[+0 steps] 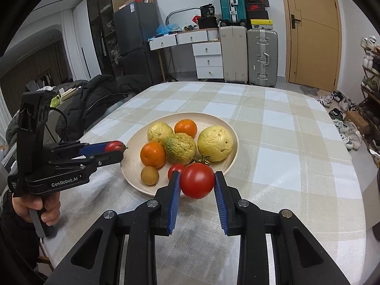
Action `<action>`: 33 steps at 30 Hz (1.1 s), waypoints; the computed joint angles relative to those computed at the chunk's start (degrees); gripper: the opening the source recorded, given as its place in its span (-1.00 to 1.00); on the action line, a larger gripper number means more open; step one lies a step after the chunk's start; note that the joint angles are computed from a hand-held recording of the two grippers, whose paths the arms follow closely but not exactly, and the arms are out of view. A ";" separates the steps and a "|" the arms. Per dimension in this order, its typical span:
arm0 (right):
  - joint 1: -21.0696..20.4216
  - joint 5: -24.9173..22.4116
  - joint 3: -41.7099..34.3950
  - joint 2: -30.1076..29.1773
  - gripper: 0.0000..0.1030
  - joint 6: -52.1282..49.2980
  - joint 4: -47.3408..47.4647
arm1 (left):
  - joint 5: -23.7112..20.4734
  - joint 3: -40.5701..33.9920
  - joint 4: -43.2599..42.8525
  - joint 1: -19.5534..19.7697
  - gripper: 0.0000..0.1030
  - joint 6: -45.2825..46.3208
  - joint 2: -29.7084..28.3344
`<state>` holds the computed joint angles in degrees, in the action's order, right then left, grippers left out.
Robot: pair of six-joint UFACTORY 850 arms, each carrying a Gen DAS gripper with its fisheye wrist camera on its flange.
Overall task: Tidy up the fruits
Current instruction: 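Carry both tomatoes to the plate and open both tools to release them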
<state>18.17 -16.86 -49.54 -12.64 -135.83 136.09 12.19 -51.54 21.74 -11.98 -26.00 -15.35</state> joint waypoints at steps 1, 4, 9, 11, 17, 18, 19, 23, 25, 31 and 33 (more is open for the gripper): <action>0.19 0.08 -0.08 -0.13 -0.44 -0.75 0.52 | 0.05 -0.16 0.17 -0.12 -0.44 -0.03 -0.16; 0.56 0.36 -0.30 -0.52 -0.44 -2.16 1.88 | 0.22 -0.42 -2.37 -0.55 -0.45 2.74 -0.43; 0.76 0.47 -0.74 -1.28 -0.44 -1.43 1.48 | 0.87 -0.36 -3.15 -0.94 -0.44 4.12 -0.59; 0.97 0.42 -0.89 -1.50 -0.44 -1.81 2.04 | 1.15 -0.28 -4.93 -1.04 -0.44 5.63 -0.69; 1.52 1.15 -1.64 -2.27 -0.44 -0.09 0.99 | 0.77 -0.39 -3.73 -1.01 -0.44 4.42 -0.83; 1.67 1.44 -1.75 -2.37 -0.44 -0.46 1.41 | 0.88 -0.40 -3.08 -0.99 -0.44 3.80 -0.88; 1.85 1.73 -1.82 -2.48 -0.44 -1.87 2.79 | 0.96 -0.37 -3.29 -1.01 -0.44 4.04 -0.87; 2.12 2.01 -2.13 -2.99 -0.44 -3.33 5.10 | 1.12 -0.28 -5.14 -1.15 -0.44 5.72 -0.96; 2.24 2.08 -2.30 -3.30 -0.44 -3.65 5.97 | 1.30 -0.19 -5.94 -1.21 -0.44 6.44 -0.99; 2.55 2.57 -2.77 -3.63 -0.44 -3.30 5.71 | 1.47 -0.60 -8.00 -1.59 -0.44 7.54 -1.65; 2.66 3.03 -2.96 -3.76 -0.44 -3.48 5.88 | 1.07 -0.91 -8.27 -1.62 -0.44 7.74 -1.87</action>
<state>20.83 -13.84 -52.50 -16.40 -139.31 141.98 13.26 -52.45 13.47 -13.60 -18.26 -17.22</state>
